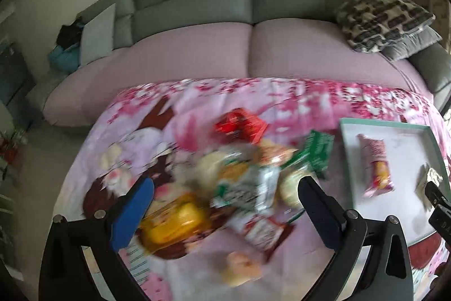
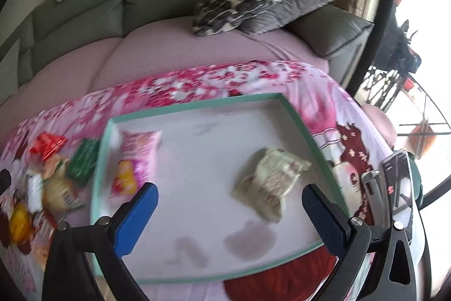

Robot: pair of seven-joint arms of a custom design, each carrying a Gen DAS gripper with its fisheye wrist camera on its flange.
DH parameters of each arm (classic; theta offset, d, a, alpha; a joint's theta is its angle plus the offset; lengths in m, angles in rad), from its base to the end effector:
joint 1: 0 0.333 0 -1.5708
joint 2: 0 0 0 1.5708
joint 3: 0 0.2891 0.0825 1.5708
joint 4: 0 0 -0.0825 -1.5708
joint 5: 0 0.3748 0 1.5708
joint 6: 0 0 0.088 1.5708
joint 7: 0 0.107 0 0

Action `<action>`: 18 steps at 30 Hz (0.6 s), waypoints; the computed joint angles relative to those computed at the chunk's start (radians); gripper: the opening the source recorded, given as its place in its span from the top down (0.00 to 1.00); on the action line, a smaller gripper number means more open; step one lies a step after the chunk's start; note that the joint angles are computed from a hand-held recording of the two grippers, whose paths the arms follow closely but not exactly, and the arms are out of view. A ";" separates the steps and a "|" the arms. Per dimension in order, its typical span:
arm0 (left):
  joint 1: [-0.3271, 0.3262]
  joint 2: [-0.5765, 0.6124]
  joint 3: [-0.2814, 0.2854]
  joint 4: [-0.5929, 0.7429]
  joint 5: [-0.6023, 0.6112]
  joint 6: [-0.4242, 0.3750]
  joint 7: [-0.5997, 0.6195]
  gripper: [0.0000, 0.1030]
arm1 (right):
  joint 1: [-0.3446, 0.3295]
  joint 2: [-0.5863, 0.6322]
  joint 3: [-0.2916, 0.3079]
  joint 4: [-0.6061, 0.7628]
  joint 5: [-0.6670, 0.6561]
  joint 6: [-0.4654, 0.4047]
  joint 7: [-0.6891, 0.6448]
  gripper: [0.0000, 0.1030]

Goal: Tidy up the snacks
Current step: 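Withdraw both tools from the tray back toward the snack pile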

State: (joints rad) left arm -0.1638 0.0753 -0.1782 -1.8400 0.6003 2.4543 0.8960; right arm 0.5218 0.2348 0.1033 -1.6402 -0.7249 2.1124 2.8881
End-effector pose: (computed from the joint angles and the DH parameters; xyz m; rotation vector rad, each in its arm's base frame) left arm 0.5802 -0.2036 0.5202 -1.7377 1.7872 -0.4833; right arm 0.5432 0.3473 0.4892 -1.4949 2.2273 -0.8140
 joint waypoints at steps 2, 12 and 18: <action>0.013 -0.042 0.010 -0.051 0.000 0.007 -0.009 0.01 | 0.009 0.012 0.007 0.018 0.004 -0.003 -0.003 0.00; 0.094 -0.216 0.054 -0.267 -0.098 0.075 0.006 0.01 | 0.070 0.112 0.015 0.157 0.035 0.029 -0.078 0.00; 0.140 -0.286 0.079 -0.341 -0.116 0.103 -0.028 0.01 | 0.113 0.183 0.006 0.259 0.056 0.061 -0.119 0.00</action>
State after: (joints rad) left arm -0.0233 -0.2107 -0.0993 -2.1809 0.4846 2.5571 0.8681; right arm 0.6352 0.4182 0.1091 -1.3808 -0.6691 2.1734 2.7689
